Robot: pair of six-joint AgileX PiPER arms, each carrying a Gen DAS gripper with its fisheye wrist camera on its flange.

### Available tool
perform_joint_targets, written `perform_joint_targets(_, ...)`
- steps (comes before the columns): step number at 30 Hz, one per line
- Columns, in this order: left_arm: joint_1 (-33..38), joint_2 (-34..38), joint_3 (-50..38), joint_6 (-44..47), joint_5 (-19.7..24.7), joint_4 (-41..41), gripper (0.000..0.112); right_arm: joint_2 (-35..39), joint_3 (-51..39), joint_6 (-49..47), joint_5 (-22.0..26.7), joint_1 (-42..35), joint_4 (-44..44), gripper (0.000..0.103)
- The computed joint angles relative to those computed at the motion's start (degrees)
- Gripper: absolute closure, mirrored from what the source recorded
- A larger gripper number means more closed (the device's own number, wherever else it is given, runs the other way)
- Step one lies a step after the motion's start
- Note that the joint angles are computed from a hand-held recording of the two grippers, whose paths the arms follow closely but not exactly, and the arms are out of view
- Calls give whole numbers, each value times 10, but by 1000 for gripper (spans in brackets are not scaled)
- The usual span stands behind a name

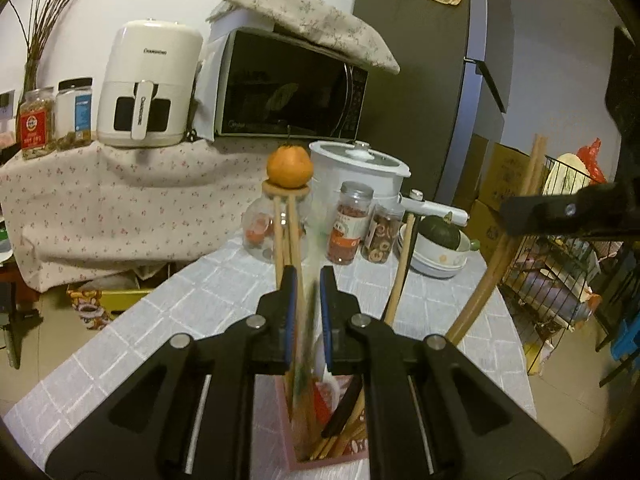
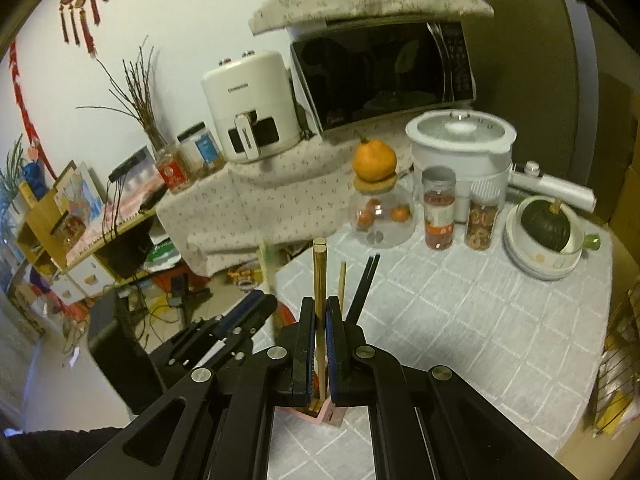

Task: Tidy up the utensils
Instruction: 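Insert the wooden chopstick into the pink holder with the right tool and release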

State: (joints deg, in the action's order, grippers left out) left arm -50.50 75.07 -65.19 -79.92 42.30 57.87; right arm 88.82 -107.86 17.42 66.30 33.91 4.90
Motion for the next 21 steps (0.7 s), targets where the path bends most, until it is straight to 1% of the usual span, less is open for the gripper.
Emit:
perform_joint_targets(1,-1,-2,0,3,2,-4,97,4,0,-2,1,-3,5,98)
perform_joint_targets(2,-2,-6,0,11,7,-12,91,7,2,-2,1,-4,7,98)
perform_joint_targets(3,-4,-7,-3,20,14,-20,88,10,3,-2,1,-6,8,98)
perform_joint_targets(5,-6,-13,-5,36,20,-36,85,18,1,-6,5,-11,18,98)
perform_joint_targets(6,-9,-14,-9,48,32,-44,83,22,1,-7,6,-13,24,98)
perform_joint_targets(9,-17,-21,-14,73,53,-65,80,35,0,-8,8,-12,26,98)
perform_joint_targets(12,-28,-27,-18,81,79,-76,80,40,10,-5,2,-13,29,98)
perform_joint_targets(14,-33,-28,-27,91,96,-86,80,40,16,-4,-1,-23,48,96)
perform_joint_targets(16,-41,-28,-44,93,121,-94,78,33,23,-4,-4,-39,73,89)
perform_joint_targets(18,-49,-28,-62,87,147,-96,67,15,32,0,-7,-49,88,77)
perform_joint_targets(19,-60,-27,-74,78,169,-90,64,6,33,2,-6,-53,90,74)
perform_joint_targets(21,-81,-22,-105,76,212,-86,54,-15,30,11,6,-53,77,56)
